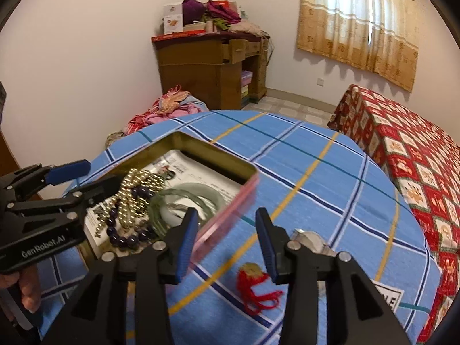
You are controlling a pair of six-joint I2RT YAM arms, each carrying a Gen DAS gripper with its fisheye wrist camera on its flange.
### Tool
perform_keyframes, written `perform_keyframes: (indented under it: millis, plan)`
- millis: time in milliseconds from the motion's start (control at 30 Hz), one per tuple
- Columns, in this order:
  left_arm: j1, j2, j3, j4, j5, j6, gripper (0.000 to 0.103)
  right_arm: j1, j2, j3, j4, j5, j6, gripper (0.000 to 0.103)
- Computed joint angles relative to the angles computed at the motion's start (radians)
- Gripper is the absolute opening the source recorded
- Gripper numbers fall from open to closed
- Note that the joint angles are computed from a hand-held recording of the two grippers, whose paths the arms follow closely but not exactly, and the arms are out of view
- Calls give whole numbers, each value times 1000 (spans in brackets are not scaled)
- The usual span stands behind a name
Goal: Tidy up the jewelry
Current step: 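Move both open tools back, right tool toward the silver watch, then grasp the silver watch with the right tool while the left tool grasps the red tassel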
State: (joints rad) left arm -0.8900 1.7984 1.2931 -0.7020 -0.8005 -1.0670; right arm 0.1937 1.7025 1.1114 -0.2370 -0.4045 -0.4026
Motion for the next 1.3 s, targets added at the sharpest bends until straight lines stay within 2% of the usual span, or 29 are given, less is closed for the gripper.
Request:
perform_keyframes:
  millis: [67, 300, 500, 567, 700, 1000, 1067, 1100, 1133, 1300]
  plan:
    - [-14, 42, 60, -53, -18, -13, 59, -28, 5, -2, 4, -6, -8, 44]
    - [-42, 136, 183, -34, 13, 33, 59, -156, 49, 17, 19, 16, -14, 44]
    - [-56, 282, 388, -155, 7, 33, 59, -218, 105, 70, -6, 13, -11, 44]
    - [-55, 314, 429, -165, 13, 36, 59, -219, 116, 86, -22, 3, -14, 44]
    - [-51, 342, 458, -194, 14, 6, 59, -201, 131, 115, -62, -23, -44, 44]
    - [-46, 345, 445, -191, 28, -18, 59, -125, 181, 143, -99, 48, -107, 44]
    - [-47, 347, 445, -177, 33, -11, 59, -124, 188, 144, -103, 64, -109, 37]
    - [-49, 347, 444, -170, 34, -6, 59, -127, 195, 152, -111, 69, -108, 25]
    - [-53, 347, 444, -166, 31, -2, 59, -130, 198, 155, -114, 75, -109, 19]
    - [-68, 357, 466, -152, 24, 23, 59, -184, 172, 125, -101, 78, -124, 16]
